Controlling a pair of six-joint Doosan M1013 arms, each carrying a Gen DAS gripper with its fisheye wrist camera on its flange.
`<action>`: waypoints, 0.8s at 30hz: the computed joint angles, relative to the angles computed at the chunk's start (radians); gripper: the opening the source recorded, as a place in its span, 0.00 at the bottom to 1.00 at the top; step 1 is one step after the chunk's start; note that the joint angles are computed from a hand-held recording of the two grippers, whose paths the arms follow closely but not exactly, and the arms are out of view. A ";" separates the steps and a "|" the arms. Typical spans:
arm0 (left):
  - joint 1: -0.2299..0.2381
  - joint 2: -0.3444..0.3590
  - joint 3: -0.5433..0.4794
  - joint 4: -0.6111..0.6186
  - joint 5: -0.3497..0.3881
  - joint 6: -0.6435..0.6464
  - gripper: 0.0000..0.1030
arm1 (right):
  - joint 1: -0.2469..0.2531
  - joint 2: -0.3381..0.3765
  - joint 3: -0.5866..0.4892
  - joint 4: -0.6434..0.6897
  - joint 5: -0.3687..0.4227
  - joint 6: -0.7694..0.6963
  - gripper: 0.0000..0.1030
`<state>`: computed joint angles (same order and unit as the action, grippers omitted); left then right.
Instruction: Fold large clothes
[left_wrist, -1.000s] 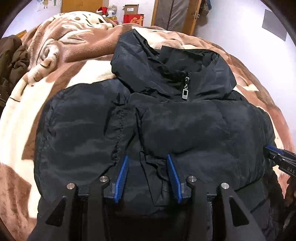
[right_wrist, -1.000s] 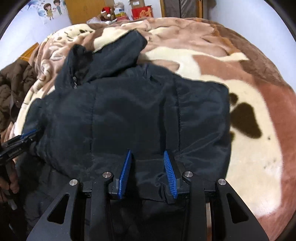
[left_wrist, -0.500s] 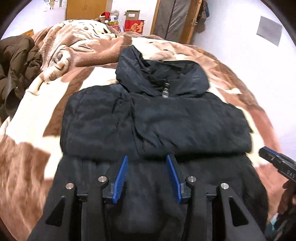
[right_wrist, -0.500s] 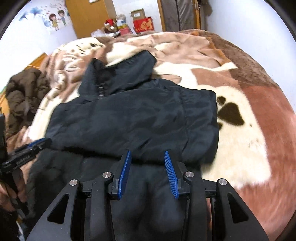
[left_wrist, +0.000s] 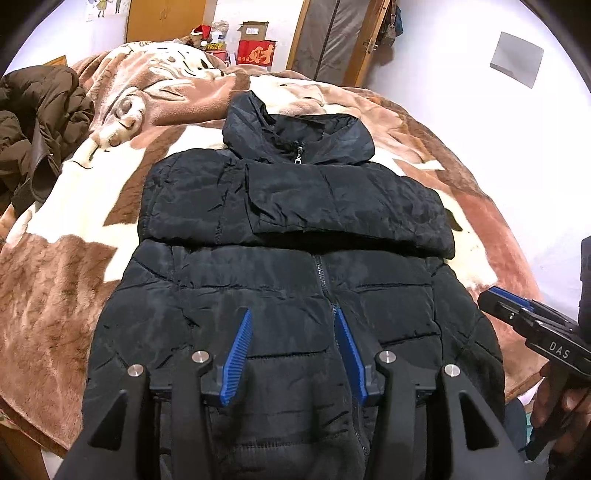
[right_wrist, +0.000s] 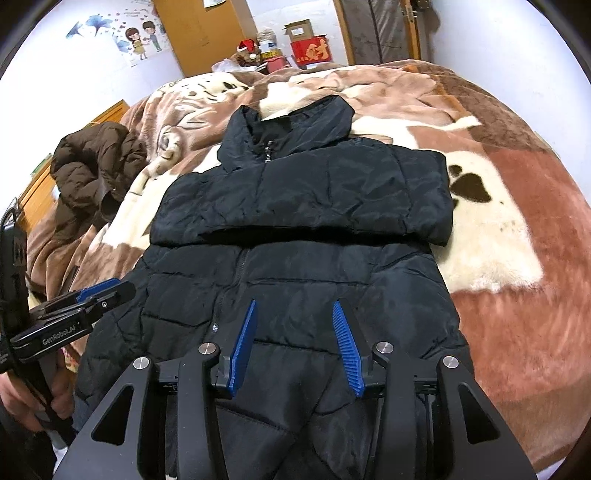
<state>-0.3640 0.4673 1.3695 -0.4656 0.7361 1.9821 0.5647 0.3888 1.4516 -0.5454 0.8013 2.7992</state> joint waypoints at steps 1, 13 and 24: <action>0.001 0.000 -0.003 -0.002 -0.002 0.001 0.48 | -0.002 -0.001 0.000 0.003 -0.004 0.000 0.43; 0.003 0.119 -0.211 0.048 0.046 -0.040 0.54 | -0.083 0.045 -0.081 0.072 0.006 -0.144 0.43; 0.003 0.418 -0.749 0.145 0.218 -0.206 0.65 | -0.203 0.165 -0.290 0.111 0.029 -0.335 0.43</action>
